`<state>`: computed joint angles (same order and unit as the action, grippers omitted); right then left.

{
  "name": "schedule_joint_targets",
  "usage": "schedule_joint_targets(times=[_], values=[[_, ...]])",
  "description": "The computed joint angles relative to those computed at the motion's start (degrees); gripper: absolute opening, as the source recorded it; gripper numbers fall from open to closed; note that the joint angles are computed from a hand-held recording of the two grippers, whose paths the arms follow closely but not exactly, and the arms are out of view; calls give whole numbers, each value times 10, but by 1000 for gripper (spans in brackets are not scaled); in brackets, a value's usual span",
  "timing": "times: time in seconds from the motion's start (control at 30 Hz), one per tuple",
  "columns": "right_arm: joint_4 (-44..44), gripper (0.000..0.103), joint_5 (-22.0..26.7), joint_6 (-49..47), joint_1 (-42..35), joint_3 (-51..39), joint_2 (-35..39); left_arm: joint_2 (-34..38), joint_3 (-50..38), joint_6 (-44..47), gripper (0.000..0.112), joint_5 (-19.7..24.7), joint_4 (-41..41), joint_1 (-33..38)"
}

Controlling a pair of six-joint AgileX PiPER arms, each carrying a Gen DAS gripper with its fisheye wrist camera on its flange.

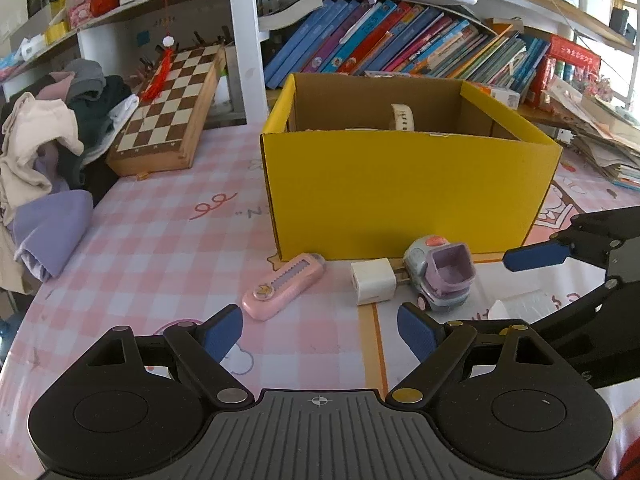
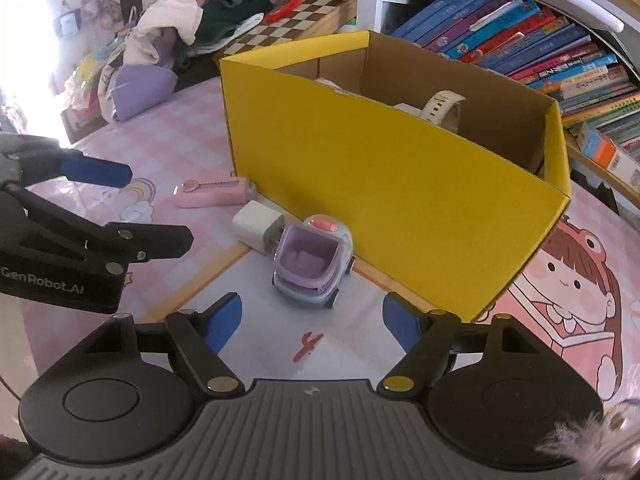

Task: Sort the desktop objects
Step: 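Grasp the small white cube charger with the left tool while the right tool grasps the white power adapter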

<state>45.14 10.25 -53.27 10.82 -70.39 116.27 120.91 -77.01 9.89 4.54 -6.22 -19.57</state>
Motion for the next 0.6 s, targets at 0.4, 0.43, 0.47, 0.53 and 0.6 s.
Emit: schedule_joint_targets(times=[0.4,0.43,0.47,0.53,0.6], values=[[-25,63,43,21,-24,-42,21,11,-25,-142,86,22,136,-12],[-15,64,51,9,-30,-38,17,10,-24,-128,86,22,122,-13],[-6,64,60,-2,-36,-34,12,11,-25,-120,86,22,114,-15],[-13,64,81,1,-46,-29,5,13,-27,-107,86,23,101,-18],[-23,64,97,7,-52,-25,0,16,-31,-94,86,24,88,-21]])
